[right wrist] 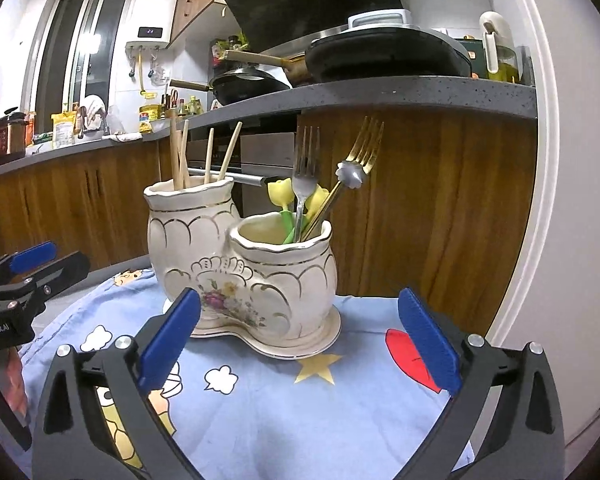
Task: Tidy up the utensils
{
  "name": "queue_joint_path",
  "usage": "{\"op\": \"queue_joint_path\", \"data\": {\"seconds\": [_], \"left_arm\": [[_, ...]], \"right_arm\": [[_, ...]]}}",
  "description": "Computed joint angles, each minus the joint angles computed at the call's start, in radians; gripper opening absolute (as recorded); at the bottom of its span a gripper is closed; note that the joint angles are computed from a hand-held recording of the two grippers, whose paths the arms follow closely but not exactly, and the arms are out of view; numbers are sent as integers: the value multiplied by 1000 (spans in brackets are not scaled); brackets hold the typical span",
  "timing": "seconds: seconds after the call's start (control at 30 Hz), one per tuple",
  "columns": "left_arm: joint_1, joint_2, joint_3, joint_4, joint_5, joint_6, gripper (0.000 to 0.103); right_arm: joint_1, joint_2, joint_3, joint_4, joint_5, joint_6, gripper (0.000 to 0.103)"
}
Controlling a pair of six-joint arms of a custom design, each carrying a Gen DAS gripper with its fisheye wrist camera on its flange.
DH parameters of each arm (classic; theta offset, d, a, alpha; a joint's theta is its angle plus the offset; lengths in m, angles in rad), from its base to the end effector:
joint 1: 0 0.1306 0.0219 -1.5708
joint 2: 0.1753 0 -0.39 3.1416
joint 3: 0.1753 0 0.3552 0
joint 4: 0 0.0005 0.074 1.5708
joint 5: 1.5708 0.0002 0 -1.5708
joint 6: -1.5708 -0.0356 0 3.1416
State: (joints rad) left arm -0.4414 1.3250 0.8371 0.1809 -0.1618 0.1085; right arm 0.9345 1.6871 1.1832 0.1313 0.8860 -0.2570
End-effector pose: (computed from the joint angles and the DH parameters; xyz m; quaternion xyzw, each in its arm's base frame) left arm 0.3749 -0.1713 0.3200 0.0862 0.8011 -0.0971 0.5843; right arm 0.3404 0.4135 0.2973 -0.0200 0.7840 -0.0071 0.6203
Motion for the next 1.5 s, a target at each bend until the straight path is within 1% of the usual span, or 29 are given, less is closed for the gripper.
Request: {"op": "queue_joint_path", "data": {"seconds": [0.27,1.5], "left_arm": [[-23,4,1,3,-28,-46,98],[-23,11,6,-2,-31,-37,98]], "right_arm": [[-1,4,9,-11,2,0,98],[2,4,7,-13,12,-1,98]]}}
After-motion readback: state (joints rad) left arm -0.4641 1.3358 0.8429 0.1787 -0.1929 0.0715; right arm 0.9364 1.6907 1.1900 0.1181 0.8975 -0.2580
